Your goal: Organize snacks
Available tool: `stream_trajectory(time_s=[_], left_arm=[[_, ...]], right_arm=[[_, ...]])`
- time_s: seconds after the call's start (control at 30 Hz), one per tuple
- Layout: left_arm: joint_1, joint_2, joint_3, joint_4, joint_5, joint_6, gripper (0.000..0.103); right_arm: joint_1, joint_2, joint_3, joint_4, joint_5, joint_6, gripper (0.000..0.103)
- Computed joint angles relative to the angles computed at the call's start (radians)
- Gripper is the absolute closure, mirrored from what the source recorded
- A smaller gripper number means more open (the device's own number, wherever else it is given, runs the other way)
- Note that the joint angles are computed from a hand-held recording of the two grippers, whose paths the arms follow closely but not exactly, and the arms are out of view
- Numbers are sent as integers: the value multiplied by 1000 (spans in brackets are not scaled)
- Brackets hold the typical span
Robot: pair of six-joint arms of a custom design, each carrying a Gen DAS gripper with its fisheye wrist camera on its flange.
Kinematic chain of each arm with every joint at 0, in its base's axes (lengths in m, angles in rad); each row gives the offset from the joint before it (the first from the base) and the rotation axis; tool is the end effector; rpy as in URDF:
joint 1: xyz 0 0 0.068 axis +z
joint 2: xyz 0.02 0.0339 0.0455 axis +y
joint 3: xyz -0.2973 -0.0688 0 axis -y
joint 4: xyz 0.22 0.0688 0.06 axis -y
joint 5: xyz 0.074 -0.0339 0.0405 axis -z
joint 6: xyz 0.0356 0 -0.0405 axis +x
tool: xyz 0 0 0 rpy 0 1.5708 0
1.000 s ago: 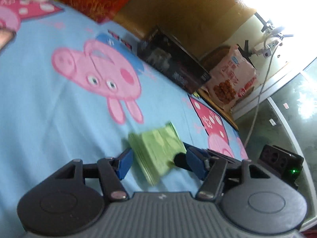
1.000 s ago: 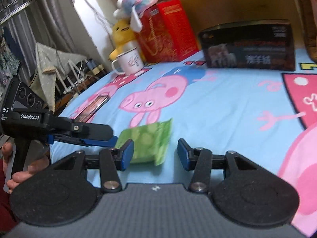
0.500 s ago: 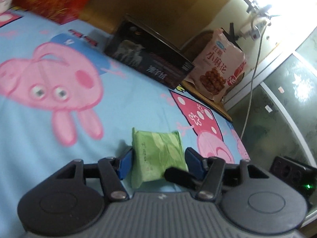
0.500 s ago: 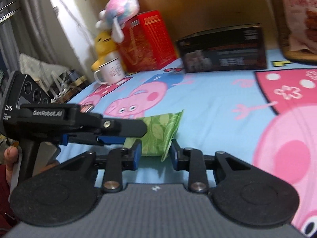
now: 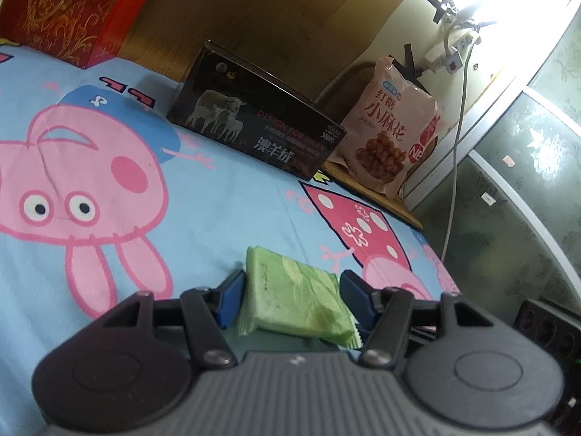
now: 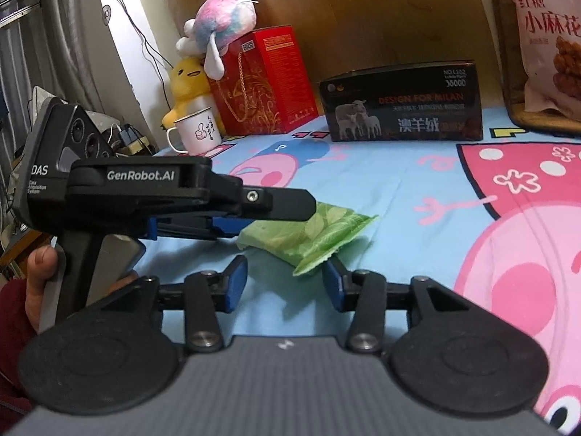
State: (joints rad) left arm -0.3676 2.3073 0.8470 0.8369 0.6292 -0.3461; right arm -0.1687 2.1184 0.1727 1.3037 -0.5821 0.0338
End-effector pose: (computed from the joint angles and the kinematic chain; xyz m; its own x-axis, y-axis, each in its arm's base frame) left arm 0.3537 -0.1586 0.0617 -0.7623 -0.0003 -0.6472 0.5080 0.6194 -0.5986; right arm 0.2331 -0.0199 0.0785 -0.5999 0.1308 -0.7893 -0.2737 0.8935 0.3561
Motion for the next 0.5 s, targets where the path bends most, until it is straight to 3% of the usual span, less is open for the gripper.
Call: stream_trajectory(time_s=[0.5], left_arm=[[1,7,-2,16,7,-15,44]], right_arm=[[-3,6,-3,10,-6,3,53]])
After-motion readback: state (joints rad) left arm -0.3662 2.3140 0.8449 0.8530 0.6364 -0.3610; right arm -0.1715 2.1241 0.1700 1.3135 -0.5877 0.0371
